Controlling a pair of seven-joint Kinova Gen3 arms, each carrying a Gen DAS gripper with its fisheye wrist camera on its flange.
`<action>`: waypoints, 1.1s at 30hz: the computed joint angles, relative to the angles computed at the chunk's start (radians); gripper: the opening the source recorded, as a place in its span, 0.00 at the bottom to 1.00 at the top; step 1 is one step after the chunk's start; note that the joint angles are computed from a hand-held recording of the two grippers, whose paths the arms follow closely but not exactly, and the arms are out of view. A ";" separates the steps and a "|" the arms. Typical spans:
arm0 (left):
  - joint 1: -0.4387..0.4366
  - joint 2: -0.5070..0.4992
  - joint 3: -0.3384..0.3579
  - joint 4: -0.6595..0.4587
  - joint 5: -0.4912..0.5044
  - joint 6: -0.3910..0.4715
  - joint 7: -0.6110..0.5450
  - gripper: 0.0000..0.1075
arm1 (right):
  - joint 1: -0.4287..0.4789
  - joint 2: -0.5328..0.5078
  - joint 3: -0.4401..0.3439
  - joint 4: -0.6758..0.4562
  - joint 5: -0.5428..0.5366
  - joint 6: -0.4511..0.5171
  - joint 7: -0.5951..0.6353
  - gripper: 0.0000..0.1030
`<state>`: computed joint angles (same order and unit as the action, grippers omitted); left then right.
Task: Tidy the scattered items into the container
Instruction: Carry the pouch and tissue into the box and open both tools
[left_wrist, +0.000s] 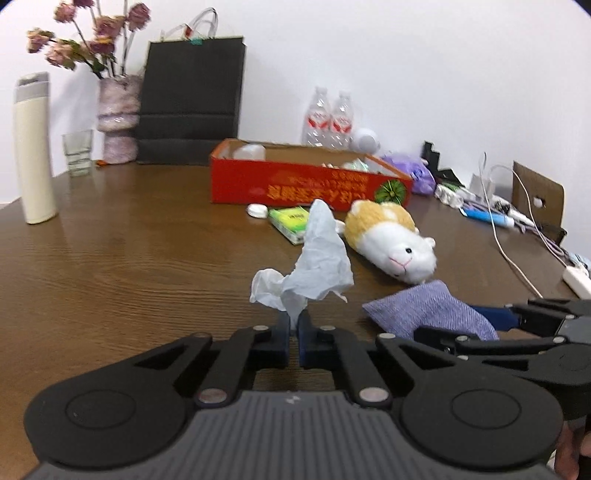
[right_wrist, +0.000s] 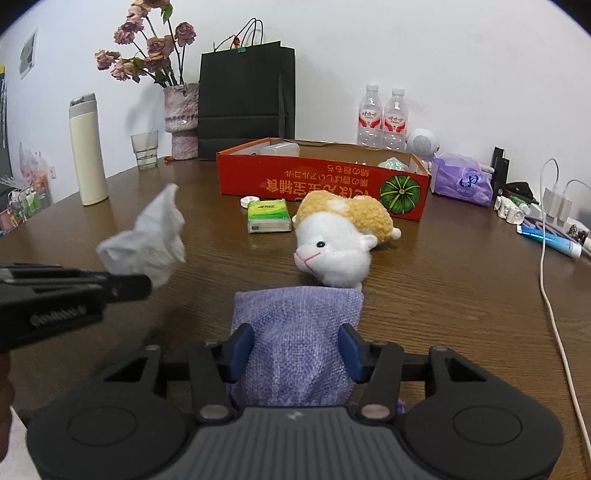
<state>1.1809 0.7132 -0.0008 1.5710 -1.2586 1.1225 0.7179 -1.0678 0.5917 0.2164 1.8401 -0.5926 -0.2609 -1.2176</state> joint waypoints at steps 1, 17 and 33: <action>0.008 0.002 0.000 -0.004 0.003 0.012 0.003 0.05 | -0.006 -0.001 0.004 0.007 0.004 -0.007 -0.004 0.44; 0.097 0.038 -0.010 -0.091 0.007 0.168 0.007 0.05 | 0.026 -0.117 -0.110 0.188 0.004 -0.276 -0.063 0.24; -0.255 -0.120 -0.013 -0.209 -0.102 -0.145 -0.334 0.05 | 0.453 -0.073 -0.327 -0.313 0.388 0.103 -0.361 0.24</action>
<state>0.9261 0.5932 -0.0134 1.3623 -1.3606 0.9780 0.3838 -0.6150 0.5192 -0.1106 1.5271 -0.2047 -0.1575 -1.5791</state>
